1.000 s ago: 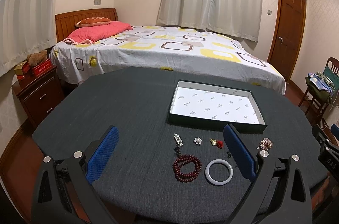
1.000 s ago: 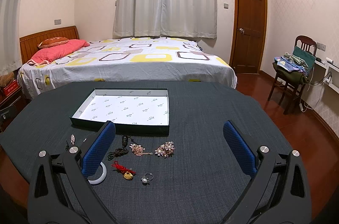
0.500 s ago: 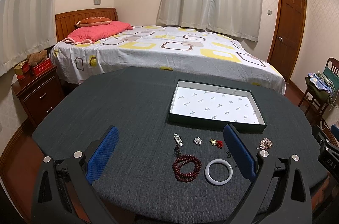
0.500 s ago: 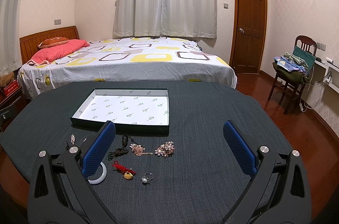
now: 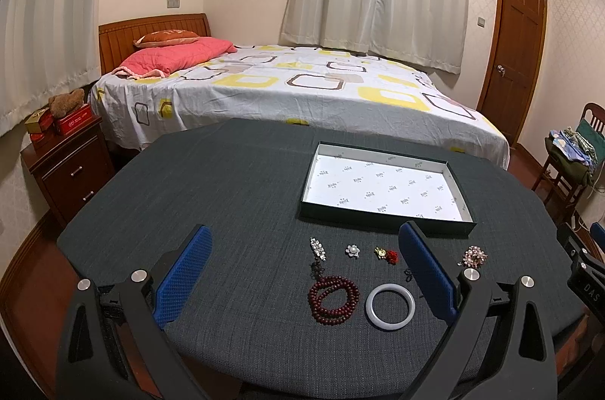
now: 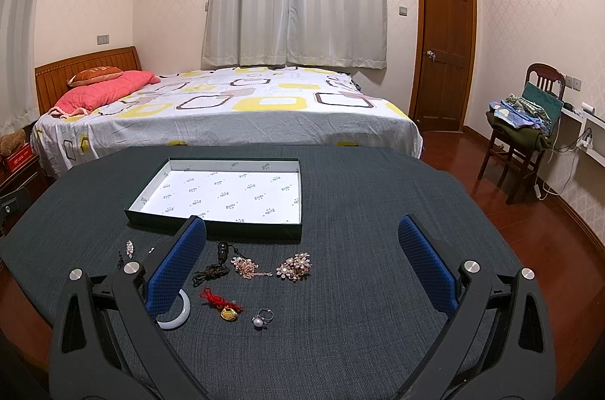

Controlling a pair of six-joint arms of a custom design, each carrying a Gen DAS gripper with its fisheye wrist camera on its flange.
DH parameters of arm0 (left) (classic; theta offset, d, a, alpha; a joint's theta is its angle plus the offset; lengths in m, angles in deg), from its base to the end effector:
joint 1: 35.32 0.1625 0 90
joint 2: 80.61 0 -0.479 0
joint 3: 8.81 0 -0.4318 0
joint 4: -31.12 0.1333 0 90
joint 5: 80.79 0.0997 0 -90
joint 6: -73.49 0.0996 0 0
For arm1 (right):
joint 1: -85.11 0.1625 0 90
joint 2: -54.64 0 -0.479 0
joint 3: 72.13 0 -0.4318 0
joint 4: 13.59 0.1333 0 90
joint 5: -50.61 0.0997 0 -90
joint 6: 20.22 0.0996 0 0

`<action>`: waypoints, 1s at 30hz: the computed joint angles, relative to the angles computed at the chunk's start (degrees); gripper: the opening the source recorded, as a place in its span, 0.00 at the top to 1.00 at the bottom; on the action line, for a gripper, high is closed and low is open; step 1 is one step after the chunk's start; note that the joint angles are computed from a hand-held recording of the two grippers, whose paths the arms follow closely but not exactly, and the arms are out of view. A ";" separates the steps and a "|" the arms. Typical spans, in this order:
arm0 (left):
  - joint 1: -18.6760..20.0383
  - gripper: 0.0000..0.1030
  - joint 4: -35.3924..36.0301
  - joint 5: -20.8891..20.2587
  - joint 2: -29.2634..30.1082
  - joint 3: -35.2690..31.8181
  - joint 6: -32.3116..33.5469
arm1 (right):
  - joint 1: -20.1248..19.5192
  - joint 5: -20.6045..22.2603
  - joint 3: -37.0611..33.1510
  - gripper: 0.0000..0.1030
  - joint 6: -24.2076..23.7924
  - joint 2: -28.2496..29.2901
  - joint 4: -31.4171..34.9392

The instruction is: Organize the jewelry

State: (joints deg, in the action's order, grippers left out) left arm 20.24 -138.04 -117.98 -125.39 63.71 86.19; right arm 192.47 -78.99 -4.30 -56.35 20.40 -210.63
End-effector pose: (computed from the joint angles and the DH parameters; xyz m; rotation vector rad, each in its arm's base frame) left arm -0.2948 -0.8059 0.3393 0.3833 2.1466 -1.2014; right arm 0.3225 -0.7977 0.2668 0.4086 -1.9714 1.3171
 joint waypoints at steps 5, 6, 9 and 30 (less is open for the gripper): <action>-0.01 0.07 -0.16 0.04 -0.04 0.30 -0.23 | -0.03 0.02 0.02 0.04 -0.06 0.05 -0.19; 0.00 0.07 -0.17 0.01 -0.05 0.31 -0.20 | -0.04 0.06 0.06 0.04 -0.07 0.04 -0.21; -0.01 0.07 -0.11 0.03 -0.11 0.40 -0.20 | -0.05 0.09 0.07 0.04 -0.06 0.05 -0.22; 0.06 0.07 0.01 -0.04 -0.15 0.84 -0.71 | -0.11 0.12 0.21 0.04 -0.05 0.04 -0.31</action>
State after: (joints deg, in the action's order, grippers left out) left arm 20.30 -138.03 -118.02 -125.54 64.55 85.48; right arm 192.36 -78.88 -4.09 -56.40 20.44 -210.94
